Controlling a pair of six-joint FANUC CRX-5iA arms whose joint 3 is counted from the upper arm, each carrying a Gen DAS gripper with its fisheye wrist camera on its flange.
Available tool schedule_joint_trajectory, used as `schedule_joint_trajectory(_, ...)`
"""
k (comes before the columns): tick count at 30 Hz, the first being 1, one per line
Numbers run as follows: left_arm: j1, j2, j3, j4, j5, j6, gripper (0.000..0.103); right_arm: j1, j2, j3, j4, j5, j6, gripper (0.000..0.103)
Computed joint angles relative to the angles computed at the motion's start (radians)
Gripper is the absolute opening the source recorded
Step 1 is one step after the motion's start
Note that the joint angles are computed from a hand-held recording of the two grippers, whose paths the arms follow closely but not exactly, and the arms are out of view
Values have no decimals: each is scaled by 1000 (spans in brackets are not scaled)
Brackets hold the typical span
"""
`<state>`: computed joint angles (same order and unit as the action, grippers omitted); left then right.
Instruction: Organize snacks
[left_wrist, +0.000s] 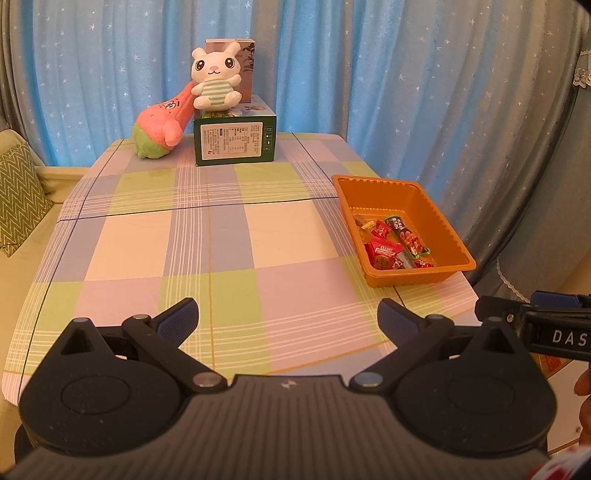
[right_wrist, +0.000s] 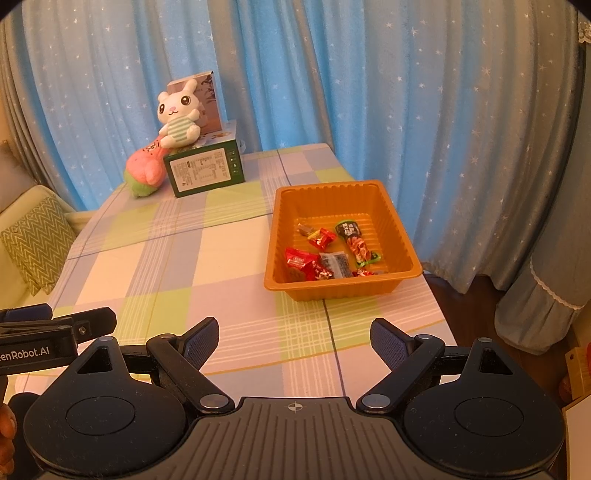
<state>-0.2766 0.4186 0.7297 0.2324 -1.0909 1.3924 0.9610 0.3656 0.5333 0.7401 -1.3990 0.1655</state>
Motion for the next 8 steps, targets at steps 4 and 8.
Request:
schedule_joint_trajectory(4,0,-1,-2,1,0,-1,103,-1,-1,-1,0,1,0,89)
schedule_joint_trajectory(8,-2,0,0,-1,-1,0,103,-1,-1,-1,0,0,0,89)
